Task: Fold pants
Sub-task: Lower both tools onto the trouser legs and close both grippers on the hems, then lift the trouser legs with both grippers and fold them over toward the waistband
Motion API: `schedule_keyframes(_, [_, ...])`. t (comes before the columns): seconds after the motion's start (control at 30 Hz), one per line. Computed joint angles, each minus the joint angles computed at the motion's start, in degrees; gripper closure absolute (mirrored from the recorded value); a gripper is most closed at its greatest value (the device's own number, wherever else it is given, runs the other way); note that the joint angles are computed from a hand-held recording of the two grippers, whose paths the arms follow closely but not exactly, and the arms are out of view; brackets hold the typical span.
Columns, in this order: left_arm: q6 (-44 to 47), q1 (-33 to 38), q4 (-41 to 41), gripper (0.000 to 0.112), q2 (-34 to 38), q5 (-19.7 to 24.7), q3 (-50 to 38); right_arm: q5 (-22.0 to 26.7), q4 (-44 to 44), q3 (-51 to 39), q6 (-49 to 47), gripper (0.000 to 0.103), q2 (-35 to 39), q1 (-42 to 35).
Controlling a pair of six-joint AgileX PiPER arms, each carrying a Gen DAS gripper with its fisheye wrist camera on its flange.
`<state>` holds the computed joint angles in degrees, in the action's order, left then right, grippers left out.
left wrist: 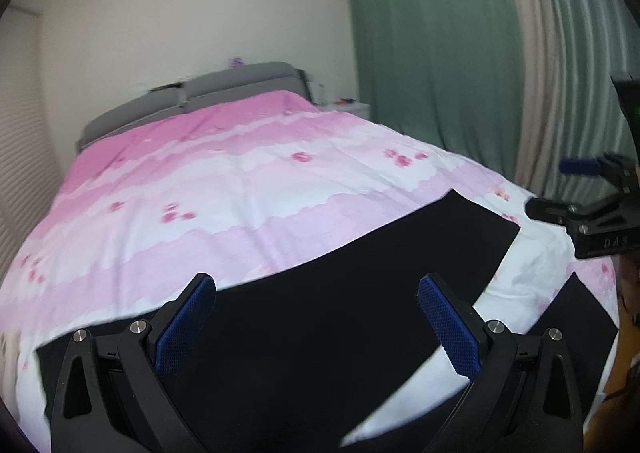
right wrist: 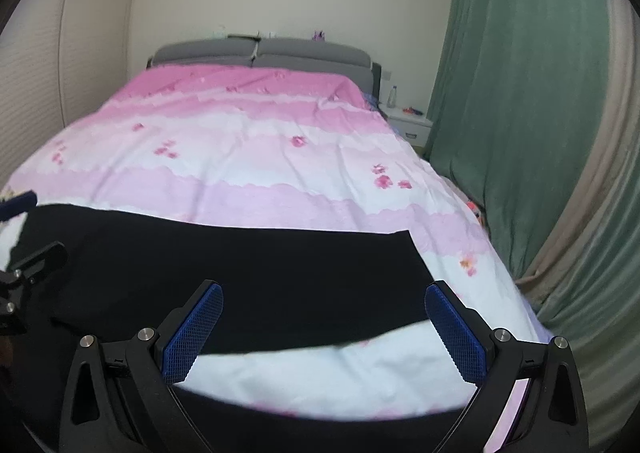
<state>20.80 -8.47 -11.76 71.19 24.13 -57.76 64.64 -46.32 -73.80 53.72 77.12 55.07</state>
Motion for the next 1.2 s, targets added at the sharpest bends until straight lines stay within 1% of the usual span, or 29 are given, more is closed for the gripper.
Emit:
schedule_keyframes(0.07, [-4.58,-3.81,5.07,0.009,7.23,-2.14,-4.14,-7.42,4.16,0.38,-7.43,0.001,0.84,-8.22])
schedule_keyframes(0.13, [-6.08,-6.94,7.08,0.009,14.41,-3.02,-8.87,-13.91,8.89,0.17,-15.47,0.001,2.51,-15.73])
schedule_keyframes(0.2, [-7.06,-9.0,8.62,0.011,19.75,-4.08,-12.28,-18.57,13.14,-0.68,-23.2,0.001,5.37,-22.39])
schedule_keyframes(0.23, [-8.63,-10.34,10.55,0.012,23.84,-3.95,-15.51,-20.44,15.11,-1.31,-26.78,0.001,7.24,-25.55])
schedule_keyframes(0.27, [-9.58,-10.89,11.55,0.014,26.28,-3.55,-17.75,-21.84,16.66,-1.72,-29.14,0.001,8.55,-27.68])
schedule_keyframes(0.3, [-11.19,-11.71,12.58,0.016,30.22,-2.41,-21.69,-23.71,19.3,-2.33,-32.72,0.002,10.53,-30.77])
schedule_keyframes(0.33, [-11.24,-12.01,12.07,0.016,32.8,-1.59,-24.43,-24.81,21.58,-3.25,-35.6,0.002,12.51,-33.22])
schedule_keyframes(0.37, [-10.62,-12.26,11.01,0.017,35.41,-0.43,-27.49,-25.68,23.69,-4.01,-38.12,0.005,14.16,-35.41])
schedule_keyframes(0.43, [-10.46,-12.71,10.78,0.022,40.78,1.58,-34.06,-26.87,29.37,-6.99,-44.64,0.01,18.73,-40.18])
schedule_keyframes(0.5, [-10.04,-12.5,10.49,0.023,45.39,3.99,-40.2,-27.28,36.29,-10.45,-51.63,0.015,23.2,-44.4])
schedule_keyframes(0.57, [-9.58,-11.79,9.39,0.026,50.35,6.97,-46.95,-26.83,42.08,-14.25,-57.37,0.016,27.56,-47.81])
schedule_keyframes(0.67, [-7.88,-10.72,6.39,0.031,55.56,10.86,-54.04,-26.14,45.73,-19.58,-60.68,0.017,33.18,-50.48])
schedule_keyframes(0.73, [-7.33,-10.36,5.92,0.038,57.66,11.61,-56.18,-25.1,46.77,-23.93,-61.8,0.018,37.3,-51.66])
schedule_keyframes(0.77, [-8.03,-10.44,6.85,0.039,58.74,11.87,-57.12,-24.41,46.81,-26.28,-62.2,0.024,39.56,-52.13])
schedule_keyframes(0.8, [-7.34,-10.23,6.21,0.042,59.42,12.32,-57.56,-23.33,48.32,-28.25,-63.6,0.034,41.3,-52.72])
schedule_keyframes(0.83, [-6.73,-10.06,5.59,0.045,60.3,13.23,-58.63,-21.37,50.43,-30.83,-65.05,0.039,43.42,-53.49])
schedule_keyframes(0.87, [-5.82,-9.72,4.62,0.047,61.32,14.62,-59.9,-19.1,52.7,-33.56,-66.42,0.047,45.49,-54.31])
schedule_keyframes(0.9, [-4.82,-9.36,3.51,0.049,62.06,15.65,-60.83,-15.81,55.04,-37.04,-67.61,0.052,48.03,-55.13])
schedule_keyframes(0.93, [-3.96,-9.0,2.55,0.049,62.68,16.38,-61.62,-13.05,56.38,-40.19,-68.42,0.053,50.31,-55.64])
schedule_keyframes(0.97, [-3.41,-8.77,2.09,0.05,63.05,16.58,-61.98,-12.21,56.67,-41.14,-68.65,0.056,51.19,-55.71])
schedule_keyframes(1.0, [-2.88,-8.56,1.76,0.052,63.11,16.74,-61.97,-12.51,58.0,-41.21,-69.8,0.06,51.45,-55.9])
schedule_keyframes(1.03, [-2.44,-8.36,1.77,0.056,63.68,17.37,-62.75,-12.41,60.08,-41.56,-71.35,0.06,51.71,-56.32])
schedule_keyframes(1.07, [-2.28,-8.22,1.9,0.058,64.16,18.21,-63.58,-12.4,61.65,-41.52,-72.17,0.06,51.7,-56.46])
schedule_keyframes(1.1, [-2.17,-7.85,1.47,0.062,65.24,20.15,-65.65,-12.33,61.91,-42.02,-72.11,0.063,52.0,-56.31])
schedule_keyframes(1.13, [-1.99,-7.5,0.67,0.069,65.74,21.27,-66.73,-11.95,61.6,-42.8,-71.93,0.065,52.51,-56.09])
schedule_keyframes(1.17, [-1.57,-6.96,-0.81,0.074,66.43,22.88,-68.19,-11.21,60.55,-43.99,-71.27,0.073,53.22,-55.65])
schedule_keyframes(1.2, [-1.02,-6.3,-2.68,0.086,67.44,25.25,-70.26,-10.25,58.9,-45.76,-70.14,0.079,54.22,-55.0])
